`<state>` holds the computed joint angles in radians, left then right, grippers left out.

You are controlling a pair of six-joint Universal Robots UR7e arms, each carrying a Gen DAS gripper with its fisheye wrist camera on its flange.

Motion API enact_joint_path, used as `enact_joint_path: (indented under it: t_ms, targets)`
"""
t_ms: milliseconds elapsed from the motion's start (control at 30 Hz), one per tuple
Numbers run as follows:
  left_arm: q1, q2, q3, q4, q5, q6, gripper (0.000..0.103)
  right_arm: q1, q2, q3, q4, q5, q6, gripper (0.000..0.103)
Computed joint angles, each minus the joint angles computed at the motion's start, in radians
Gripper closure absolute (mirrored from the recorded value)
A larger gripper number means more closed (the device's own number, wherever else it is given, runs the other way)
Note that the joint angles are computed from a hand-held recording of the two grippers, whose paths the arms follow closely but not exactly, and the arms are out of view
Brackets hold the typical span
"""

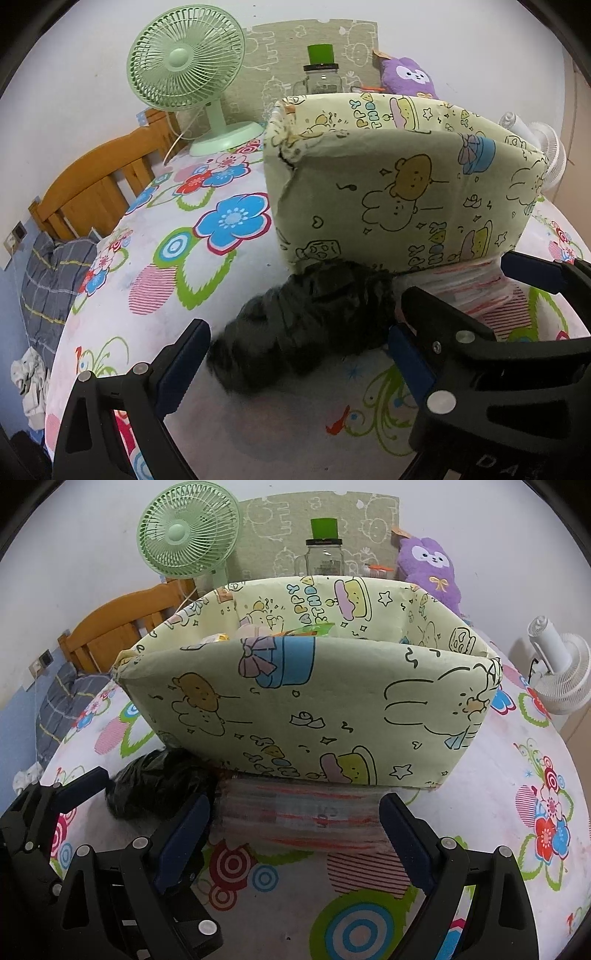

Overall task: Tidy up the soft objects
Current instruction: 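Move the left tool toward the black plastic bag while the right tool approaches the clear plastic bag, then close the left tool on the black bag while the right tool grips the clear bag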

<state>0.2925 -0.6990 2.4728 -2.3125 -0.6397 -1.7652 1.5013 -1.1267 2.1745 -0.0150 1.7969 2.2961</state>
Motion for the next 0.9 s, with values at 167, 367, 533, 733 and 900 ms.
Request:
enact_joint_path:
  t_ms: [167, 367, 533, 733, 900]
  targets:
    - [0.021, 0.010, 0.002, -0.063, 0.015, 0.058, 0.012, -0.003, 0.011, -0.014, 0.007, 0.002, 0.016, 0.008]
    - [0.032, 0.016, 0.006, -0.117, 0.010, 0.087, 0.019, -0.001, 0.021, -0.017, -0.003, 0.006, 0.023, 0.005]
    - [0.021, 0.020, 0.010, -0.121, 0.006, 0.079, 0.023, 0.007, 0.030, -0.015, -0.022, 0.020, 0.034, 0.002]
    - [0.009, 0.015, 0.021, -0.113, -0.004, 0.059, 0.023, 0.019, 0.045, -0.018, -0.047, 0.060, 0.051, 0.002]
    - [0.004, 0.015, 0.022, -0.108, -0.007, 0.047, 0.024, 0.024, 0.065, -0.033, -0.039, 0.075, 0.076, 0.002]
